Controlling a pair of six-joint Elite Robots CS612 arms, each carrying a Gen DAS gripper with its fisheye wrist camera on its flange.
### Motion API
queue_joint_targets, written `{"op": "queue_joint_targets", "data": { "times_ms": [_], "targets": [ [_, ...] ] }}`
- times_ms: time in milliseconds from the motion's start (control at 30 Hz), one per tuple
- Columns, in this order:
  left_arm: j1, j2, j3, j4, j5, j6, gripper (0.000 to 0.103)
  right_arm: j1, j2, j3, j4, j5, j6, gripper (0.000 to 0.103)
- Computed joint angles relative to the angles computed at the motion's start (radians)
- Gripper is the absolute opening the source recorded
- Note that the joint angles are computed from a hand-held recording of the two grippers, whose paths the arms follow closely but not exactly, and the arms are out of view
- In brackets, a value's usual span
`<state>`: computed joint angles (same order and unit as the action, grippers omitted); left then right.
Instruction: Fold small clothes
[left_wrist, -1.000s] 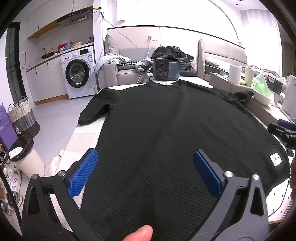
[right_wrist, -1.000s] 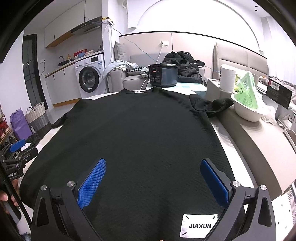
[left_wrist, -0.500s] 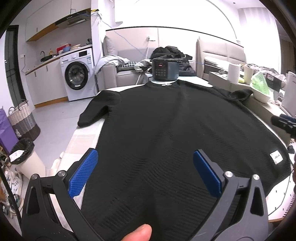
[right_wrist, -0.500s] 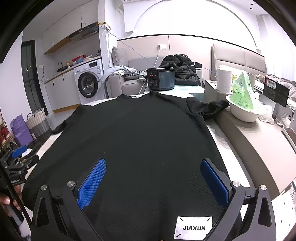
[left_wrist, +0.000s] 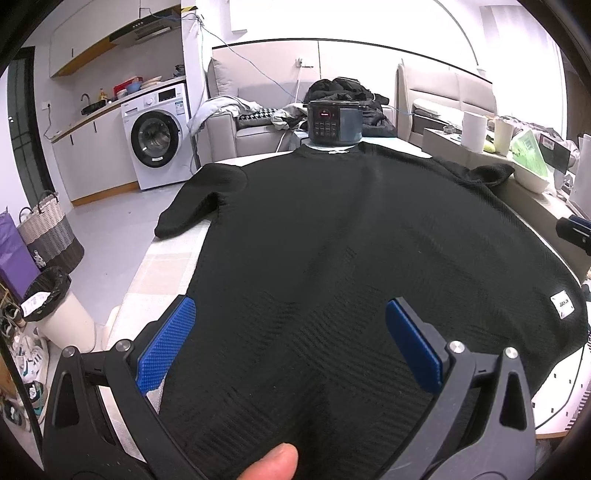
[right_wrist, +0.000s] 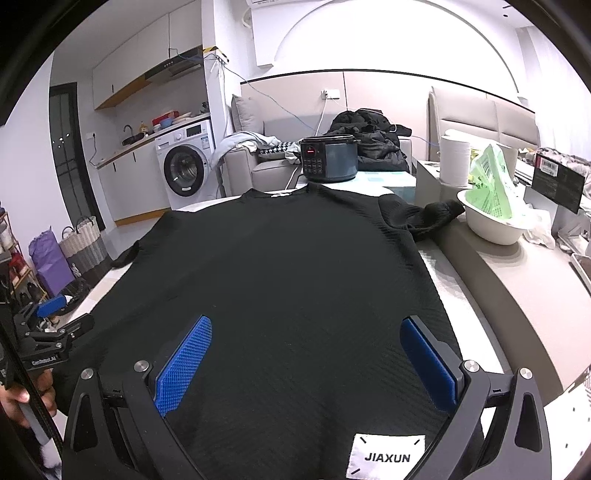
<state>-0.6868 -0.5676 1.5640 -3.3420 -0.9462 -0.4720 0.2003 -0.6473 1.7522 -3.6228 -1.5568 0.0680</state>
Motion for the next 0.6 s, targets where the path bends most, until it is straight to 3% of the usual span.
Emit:
{"op": "queue_joint_targets", "data": {
  "times_ms": [267, 600],
  "targets": [
    [0.011, 0.0, 0.003, -0.015, -0.039, -0.03, 0.102, -0.003, -0.002, 0.005, 0.006, 0.007, 0.017, 0.103],
    [0.007, -0.001, 0.007, -0.01, -0.008, -0.032, 0.102, -0.004, -0.004, 0.008, 0.009, -0.004, 0.026, 0.103]
  ]
}}
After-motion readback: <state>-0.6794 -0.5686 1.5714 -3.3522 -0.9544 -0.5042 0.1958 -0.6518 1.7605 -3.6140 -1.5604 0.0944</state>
